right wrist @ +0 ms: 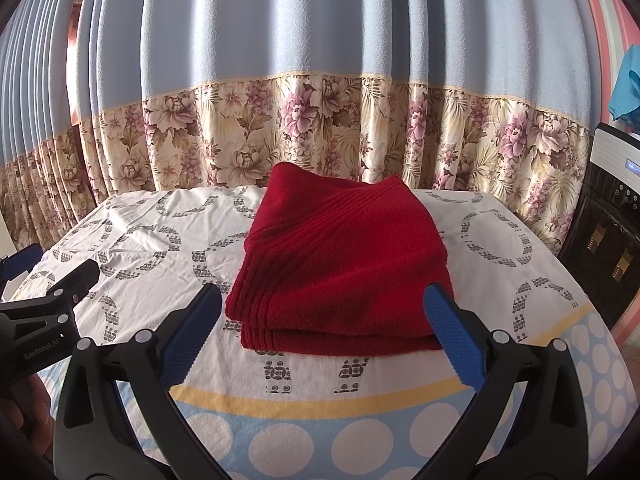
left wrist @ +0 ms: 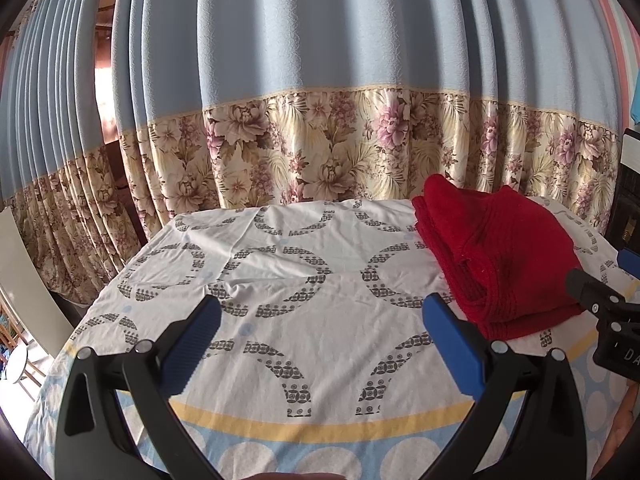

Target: Fold small clothes

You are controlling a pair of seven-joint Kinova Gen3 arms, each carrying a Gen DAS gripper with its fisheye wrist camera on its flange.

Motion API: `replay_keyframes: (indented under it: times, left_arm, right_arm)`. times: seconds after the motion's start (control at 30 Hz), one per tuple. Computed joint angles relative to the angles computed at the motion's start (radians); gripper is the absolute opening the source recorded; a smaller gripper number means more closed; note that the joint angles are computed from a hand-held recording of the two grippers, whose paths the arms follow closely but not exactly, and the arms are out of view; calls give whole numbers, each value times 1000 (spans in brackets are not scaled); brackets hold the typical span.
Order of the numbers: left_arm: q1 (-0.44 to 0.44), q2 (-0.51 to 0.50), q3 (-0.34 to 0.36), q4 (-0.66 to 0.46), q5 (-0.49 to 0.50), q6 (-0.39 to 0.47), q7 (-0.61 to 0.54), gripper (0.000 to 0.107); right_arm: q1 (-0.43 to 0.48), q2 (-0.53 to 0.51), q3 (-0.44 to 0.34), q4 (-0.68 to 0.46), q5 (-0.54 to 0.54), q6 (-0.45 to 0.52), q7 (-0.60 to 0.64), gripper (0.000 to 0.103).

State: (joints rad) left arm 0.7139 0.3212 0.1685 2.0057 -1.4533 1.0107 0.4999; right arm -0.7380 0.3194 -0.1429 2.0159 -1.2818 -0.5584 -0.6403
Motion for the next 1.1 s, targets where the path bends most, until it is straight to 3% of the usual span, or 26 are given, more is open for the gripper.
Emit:
replay_keyframes:
  times: [1.1]
  left_arm:
    - [4,10,-4,-7,-2,5,-26,101]
  right_arm:
    - [-2,11,12,-3,8,12,4,100]
